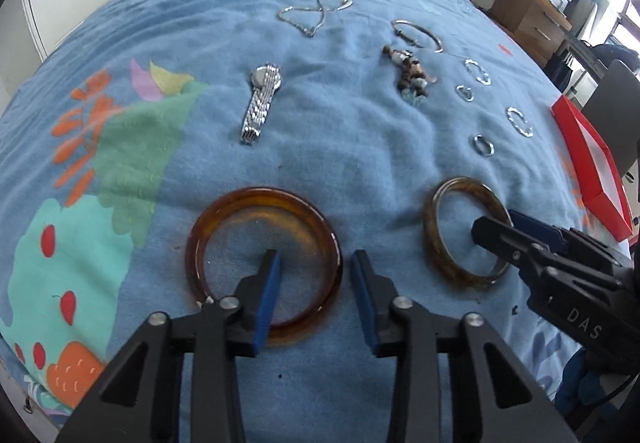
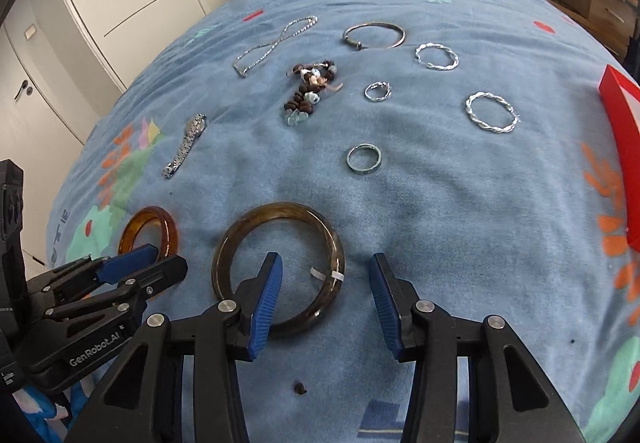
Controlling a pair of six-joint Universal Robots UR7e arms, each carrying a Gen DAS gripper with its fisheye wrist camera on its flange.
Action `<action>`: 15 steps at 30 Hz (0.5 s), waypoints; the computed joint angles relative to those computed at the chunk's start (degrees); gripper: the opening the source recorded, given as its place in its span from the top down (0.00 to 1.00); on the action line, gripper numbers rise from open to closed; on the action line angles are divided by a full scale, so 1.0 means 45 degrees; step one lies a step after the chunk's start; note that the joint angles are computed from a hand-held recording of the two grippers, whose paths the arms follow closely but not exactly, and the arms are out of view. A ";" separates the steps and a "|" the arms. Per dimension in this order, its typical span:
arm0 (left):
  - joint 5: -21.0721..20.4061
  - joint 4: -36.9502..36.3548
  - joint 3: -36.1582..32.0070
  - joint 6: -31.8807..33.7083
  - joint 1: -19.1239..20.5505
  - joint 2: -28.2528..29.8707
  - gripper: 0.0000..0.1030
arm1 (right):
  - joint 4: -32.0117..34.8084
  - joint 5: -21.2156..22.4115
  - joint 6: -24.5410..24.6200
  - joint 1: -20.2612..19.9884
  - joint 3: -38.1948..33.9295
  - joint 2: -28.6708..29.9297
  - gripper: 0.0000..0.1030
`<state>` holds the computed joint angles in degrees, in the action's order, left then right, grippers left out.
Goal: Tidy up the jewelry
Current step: 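Grasp the light amber bangle with the left tool while the right tool grasps the dark bangle, then carry both bangles with both tools over the red box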
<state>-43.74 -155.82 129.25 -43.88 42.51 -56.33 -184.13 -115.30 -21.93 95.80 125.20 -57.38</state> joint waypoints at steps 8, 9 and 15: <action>-0.0020 -0.0104 -0.0190 -0.0014 0.0176 0.0266 0.90 | -0.0733 -0.0639 -0.0831 0.0176 -0.0374 0.0902 0.64; 0.0005 -0.0107 -0.0202 -0.0032 0.0166 0.0275 0.90 | -0.0938 -0.0765 -0.0998 0.0193 -0.0392 0.1001 0.70; 0.0754 0.0355 -0.0117 -0.0501 -0.0456 0.0293 0.91 | -0.1016 -0.0431 -0.1265 -0.0008 0.0027 0.0424 0.90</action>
